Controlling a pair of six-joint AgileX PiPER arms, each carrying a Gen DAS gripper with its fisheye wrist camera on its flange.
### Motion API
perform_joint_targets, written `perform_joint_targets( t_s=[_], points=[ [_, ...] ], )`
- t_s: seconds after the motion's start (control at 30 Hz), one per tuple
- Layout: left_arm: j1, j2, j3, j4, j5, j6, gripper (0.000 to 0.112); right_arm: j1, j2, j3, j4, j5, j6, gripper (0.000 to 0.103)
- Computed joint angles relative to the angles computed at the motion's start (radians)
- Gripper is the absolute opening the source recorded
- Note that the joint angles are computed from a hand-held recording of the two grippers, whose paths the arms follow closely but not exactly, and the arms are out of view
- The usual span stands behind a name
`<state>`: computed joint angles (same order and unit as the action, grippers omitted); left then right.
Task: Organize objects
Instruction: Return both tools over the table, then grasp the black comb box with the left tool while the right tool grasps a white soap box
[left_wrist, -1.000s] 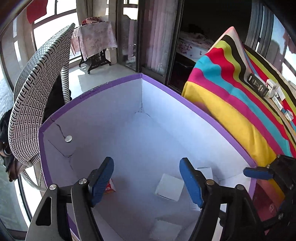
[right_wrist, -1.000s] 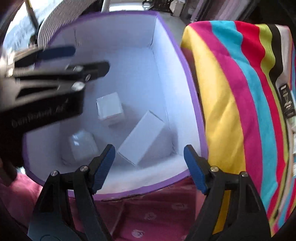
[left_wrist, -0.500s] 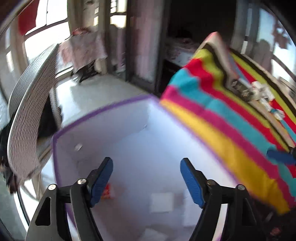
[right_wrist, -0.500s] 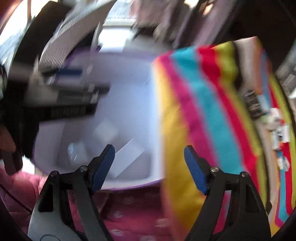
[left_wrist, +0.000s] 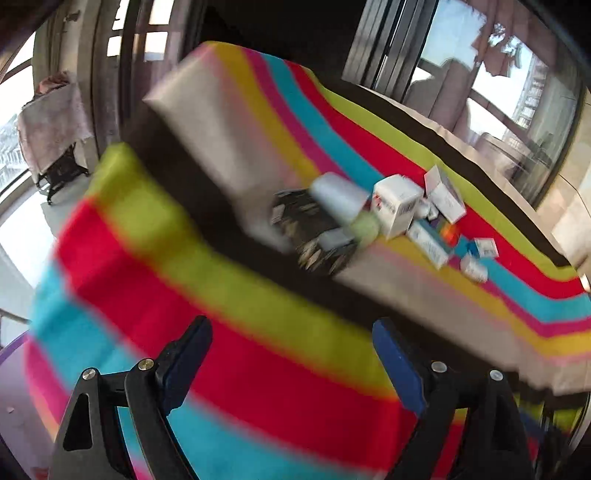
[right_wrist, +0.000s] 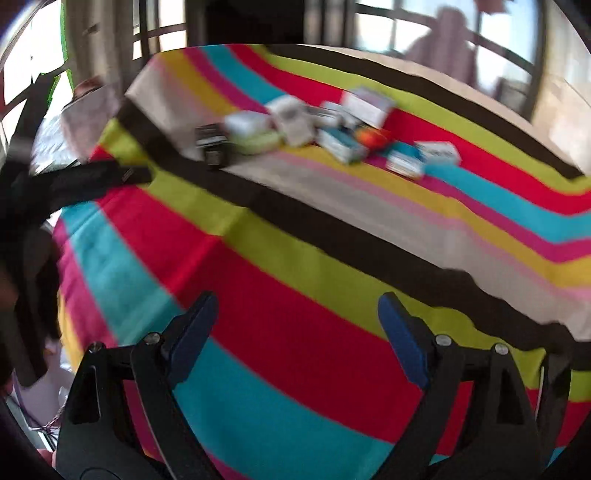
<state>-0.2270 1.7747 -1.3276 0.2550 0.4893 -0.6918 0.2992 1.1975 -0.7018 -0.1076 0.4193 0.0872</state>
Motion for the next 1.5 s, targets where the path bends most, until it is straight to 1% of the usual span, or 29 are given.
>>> perform_joint_targets(
  t_s=[0.07,0.17,0.23,0.27,0.3,0.33,0.37,0.4,0.43,0.47,0.53,0.6,0.63,0.7,0.77,0.87,0.9,0.93,0.97,1.0,1.07,1.1,1.13,1.2,1.27,1.33,1.37,1.43,1.5],
  points=[
    [-0.022,0.110,-0.154,0.061,0.068,-0.063,0.089,-0.087,0.021,-0.011,0.124,-0.011,-0.148,0.090],
    [-0.044,0.271,-0.390,0.175,0.196,-0.158,0.089,-0.159,0.024,-0.014,0.234,-0.011,-0.266,0.090],
    [-0.053,0.379,-0.555,0.222,0.310,-0.174,0.089,-0.211,0.045,-0.027,0.345,-0.007,-0.380,0.090],
    [-0.052,0.435,-0.648,0.225,0.389,-0.155,0.089,-0.232,0.048,-0.032,0.398,0.000,-0.431,0.090],
    [-0.047,0.477,-0.702,0.235,0.427,-0.143,0.089,-0.250,0.043,-0.028,0.436,0.008,-0.471,0.090],
    [-0.037,0.493,-0.716,0.219,0.434,-0.128,0.081,-0.265,0.049,-0.036,0.473,0.017,-0.506,0.090],
    [-0.019,0.480,-0.690,0.172,0.413,-0.116,0.066,-0.270,0.050,-0.041,0.486,0.027,-0.519,0.090],
    [-0.011,0.446,-0.624,0.161,0.362,-0.133,0.041,-0.274,0.057,-0.048,0.499,0.031,-0.537,0.090],
    [-0.013,0.402,-0.546,0.191,0.320,-0.160,0.040,-0.277,0.062,-0.057,0.508,0.035,-0.556,0.090],
    [-0.009,0.359,-0.471,0.180,0.267,-0.147,0.040,-0.278,0.069,-0.068,0.513,0.038,-0.577,0.090],
    [-0.002,0.274,-0.324,0.096,0.166,-0.055,0.040,-0.273,0.099,-0.100,0.487,0.028,-0.593,0.090],
    [-0.006,0.198,-0.191,0.033,0.076,0.047,0.040,-0.262,0.160,-0.159,0.386,0.012,-0.538,0.090],
    [-0.014,0.173,-0.142,0.029,0.043,0.084,0.040,-0.270,0.204,-0.207,0.359,0.013,-0.521,0.090],
    [-0.038,0.141,-0.072,0.103,-0.002,0.079,0.041,-0.312,0.303,-0.297,0.387,0.021,-0.546,0.090],
    [-0.028,0.135,-0.060,0.068,-0.020,0.118,0.043,-0.342,0.423,-0.419,0.346,0.053,-0.482,0.090],
    [-0.031,0.148,-0.074,0.054,-0.015,0.149,0.055,-0.352,0.570,-0.591,0.267,0.101,-0.403,0.090],
    [-0.047,0.163,-0.101,0.076,0.023,0.144,0.062,-0.349,0.608,-0.641,0.245,0.122,-0.387,0.090],
    [-0.074,0.211,-0.169,0.137,0.054,0.105,0.070,-0.348,0.650,-0.698,0.244,0.151,-0.391,0.090],
    [-0.085,0.225,-0.197,0.169,0.092,0.077,0.074,-0.346,0.690,-0.753,0.251,0.175,-0.397,0.090],
    [-0.082,0.213,-0.185,0.160,0.097,0.065,0.078,-0.344,0.718,-0.793,0.258,0.194,-0.401,0.090],
    [-0.062,0.204,-0.173,0.111,0.077,0.081,0.079,-0.340,0.790,-0.899,0.269,0.247,-0.394,0.090],
    [-0.067,0.207,-0.177,0.132,0.088,0.062,0.080,-0.333,0.821,-0.950,0.256,0.269,-0.372,0.090],
    [-0.076,0.212,-0.185,0.158,0.104,0.042,0.084,-0.327,0.854,-1.004,0.246,0.294,-0.356,0.090],
    [-0.070,0.224,-0.202,0.153,0.115,0.030,0.088,-0.315,0.906,-1.093,0.228,0.340,-0.329,0.090],
    [-0.070,0.230,-0.209,0.160,0.121,0.019,0.089,-0.302,0.949,-1.170,0.212,0.383,-0.309,0.090],
    [-0.069,0.231,-0.208,0.164,0.125,0.011,0.091,-0.298,0.946,-1.165,0.201,0.369,-0.289,0.073],
    [-0.069,0.230,-0.207,0.163,0.125,0.009,0.091,-0.296,0.931,-1.143,0.192,0.355,-0.275,0.052],
    [-0.068,0.226,-0.201,0.166,0.127,0.003,0.093,-0.296,0.875,-1.060,0.184,0.334,-0.258,0.052],
    [-0.073,0.205,-0.171,0.176,0.126,-0.017,0.095,-0.304,0.794,-0.916,0.227,0.261,-0.300,0.052]
  ],
)
